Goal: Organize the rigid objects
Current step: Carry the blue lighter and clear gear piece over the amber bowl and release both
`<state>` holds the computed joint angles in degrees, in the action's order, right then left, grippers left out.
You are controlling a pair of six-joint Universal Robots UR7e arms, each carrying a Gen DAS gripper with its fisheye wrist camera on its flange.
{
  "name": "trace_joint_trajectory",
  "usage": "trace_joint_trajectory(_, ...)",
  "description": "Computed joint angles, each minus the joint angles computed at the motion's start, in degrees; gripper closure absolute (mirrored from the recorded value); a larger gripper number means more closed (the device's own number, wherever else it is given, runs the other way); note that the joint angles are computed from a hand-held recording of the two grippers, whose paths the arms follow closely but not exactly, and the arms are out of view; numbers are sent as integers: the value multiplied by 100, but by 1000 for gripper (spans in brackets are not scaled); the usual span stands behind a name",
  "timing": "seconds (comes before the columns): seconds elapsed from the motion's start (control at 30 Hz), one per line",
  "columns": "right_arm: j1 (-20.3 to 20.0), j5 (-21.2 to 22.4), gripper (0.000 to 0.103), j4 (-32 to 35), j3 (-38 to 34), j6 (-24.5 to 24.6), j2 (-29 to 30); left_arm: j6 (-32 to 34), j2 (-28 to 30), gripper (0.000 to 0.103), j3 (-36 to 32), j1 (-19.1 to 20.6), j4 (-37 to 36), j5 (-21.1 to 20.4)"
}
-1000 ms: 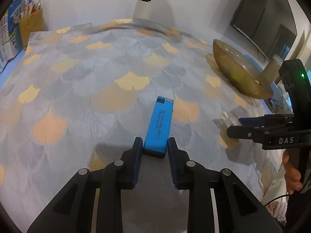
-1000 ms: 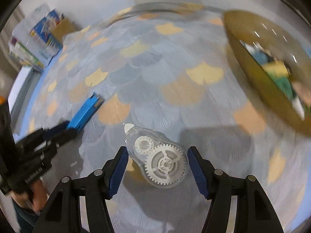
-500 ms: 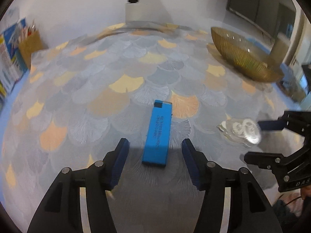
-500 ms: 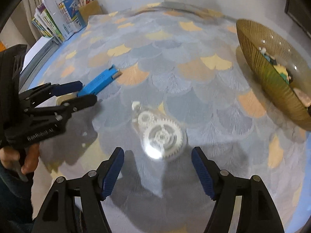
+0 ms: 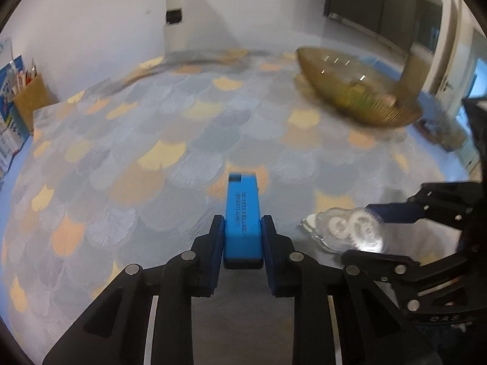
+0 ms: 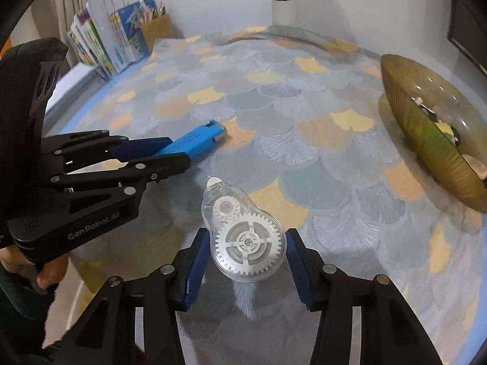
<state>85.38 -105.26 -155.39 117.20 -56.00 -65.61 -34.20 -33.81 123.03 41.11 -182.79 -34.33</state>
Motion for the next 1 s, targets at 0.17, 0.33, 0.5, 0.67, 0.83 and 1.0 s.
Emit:
trace_joint_trajectory(0.17, -32, 462, 54, 17, -141, 175, -433, 857, -48, 82, -289, -121, -477, -37)
trace_joint_trajectory(0.33, -117, 894, 54, -112, -605, 511, -743, 2229, 64, 82, -1118, -177, -886, -137)
trace_joint_trajectory(0.5, -295, 932, 54, -597, -1376, 1161, -611, 3205, 491, 82, -2262, -31, -1056, -292)
trace_joint_trajectory(0.67, -452, 369, 54, -545, -2454, 1906, 45, 3404, 1100, 82, -3327, 332, -1089, -887)
trace_joint_trajectory(0.83, -524, 11, 54, -163, -3292, 2197, 704, 3307, 1545, 82, -4024, 626, -546, -1358)
trace_joint_trajectory(1.0, -598, 97, 54, 159, -3745, 2390, 1034, 3350, 1875, 80, -4573, 741, -200, -1408)
